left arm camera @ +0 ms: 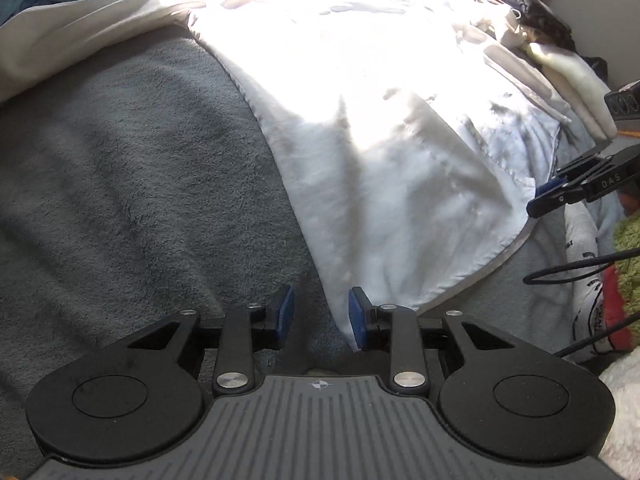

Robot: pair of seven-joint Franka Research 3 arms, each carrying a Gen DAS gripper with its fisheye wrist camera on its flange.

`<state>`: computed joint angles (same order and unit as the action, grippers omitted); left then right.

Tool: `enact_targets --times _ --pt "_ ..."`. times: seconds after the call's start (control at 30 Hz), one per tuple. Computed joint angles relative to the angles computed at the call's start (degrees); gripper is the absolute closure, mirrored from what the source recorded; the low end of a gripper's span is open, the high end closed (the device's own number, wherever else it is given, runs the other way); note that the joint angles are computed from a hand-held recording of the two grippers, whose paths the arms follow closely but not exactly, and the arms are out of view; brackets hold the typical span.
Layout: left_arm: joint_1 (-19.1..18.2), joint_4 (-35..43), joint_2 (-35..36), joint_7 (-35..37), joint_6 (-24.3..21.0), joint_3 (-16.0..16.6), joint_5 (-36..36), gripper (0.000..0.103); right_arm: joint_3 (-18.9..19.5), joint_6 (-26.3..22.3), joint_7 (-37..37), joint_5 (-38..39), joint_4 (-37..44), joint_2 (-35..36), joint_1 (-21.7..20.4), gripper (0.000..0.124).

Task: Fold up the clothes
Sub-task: 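Grasp the shirt hem with the right gripper while the left gripper pinches the hem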

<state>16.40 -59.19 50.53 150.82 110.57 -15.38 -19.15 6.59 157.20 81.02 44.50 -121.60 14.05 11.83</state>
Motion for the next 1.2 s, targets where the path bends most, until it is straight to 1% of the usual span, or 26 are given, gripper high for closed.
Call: enact_targets --times 0.1,0.17,0.2,0.23,0.27,0.33,0.37,0.5,0.6,0.7,0.77,0.8,0.83,0.9,1.0,1.03,1.1,1.13,1.17,1.2 --pt "-1.6 -0.5 0.2 -2.2 1.2 0.5 0.8 0.074 0.1 0.3 0.3 -0.1 0.1 0.2 0.2 0.094" --pt "-2.4 1.0 1.2 -4.5 0.3 0.8 1.6 0.076 0.1 0.4 0.4 0.0 0.1 0.3 0.2 0.094" --pt "-2.6 1.2 1.4 -5.5 0.4 0.9 1.8 0.083 0.2 0.5 0.4 0.0 0.1 0.3 0.2 0.094" --pt "-2.7 1.3 1.6 -6.3 0.6 1.0 2.0 0.094 0.2 0.5 0.4 0.1 0.1 0.3 0.3 0.094" --pt "-2.8 1.4 1.7 -7.1 0.7 1.1 2.2 0.096 0.2 0.6 0.4 0.1 0.1 0.3 0.3 0.094" --pt "-2.6 3.5 2.8 -8.7 -0.7 1.0 2.4 0.102 0.3 0.7 0.4 0.2 0.0 0.4 0.3 0.094" --pt "-2.6 4.6 3.3 -9.5 -1.5 1.0 2.4 0.103 0.4 0.8 0.4 0.3 0.0 0.4 0.3 0.094" --pt "-2.0 8.3 5.0 -11.4 -4.2 0.8 2.5 0.103 0.5 0.6 -0.5 0.9 -0.2 0.3 0.0 0.094" --pt "-2.3 12.1 7.2 -13.0 -6.0 1.5 3.7 0.103 0.6 0.5 -1.3 2.0 -0.3 0.4 -0.2 0.094" --pt "-2.4 20.3 11.8 -15.0 -12.3 1.0 4.0 0.102 0.5 0.5 -1.4 2.0 -0.3 0.5 -0.1 0.094" --pt "-2.3 22.8 13.3 -16.1 -14.5 0.6 3.8 0.101 0.4 0.6 -1.3 1.9 -0.3 0.4 0.0 0.094" --pt "-2.4 24.7 14.4 -16.6 -15.7 0.5 3.8 0.099 0.4 0.6 -1.2 1.8 -0.3 0.4 0.0 0.094" --pt "-2.3 24.9 14.5 -16.9 -15.9 0.4 3.8 0.095 0.4 0.6 -1.1 1.8 -0.3 0.4 0.0 0.094" --pt "-2.1 23.6 13.9 -16.9 -15.5 0.3 3.6 0.093 0.3 0.6 -0.9 1.6 -0.3 0.4 0.1 0.094" --pt "-1.7 13.2 8.2 -13.5 -10.6 0.7 4.2 0.093 0.2 0.7 -0.5 1.1 -0.4 0.2 0.2 0.094" --pt "-1.4 11.2 7.1 -11.9 -9.6 0.8 4.5 0.093 0.1 0.8 -0.2 0.8 -0.5 0.1 0.3 0.094" --pt "-1.0 9.7 6.0 -9.9 -8.9 0.9 4.6 0.093 -0.1 0.8 0.3 0.0 -0.8 -0.3 0.4 0.094" --pt "-0.8 9.4 5.7 -9.7 -8.9 0.9 4.4 0.091 -0.2 0.8 0.3 -0.3 -1.0 -0.7 0.4 0.094" --pt "-0.7 9.2 5.4 -9.5 -8.9 0.9 4.2 0.088 -0.3 0.8 0.2 -0.6 -1.2 -1.1 0.3 0.094" --pt "-0.5 10.1 5.6 -9.5 -9.5 0.9 4.0 0.083 -0.4 0.8 0.2 -0.8 -1.4 -1.5 0.3 0.094"
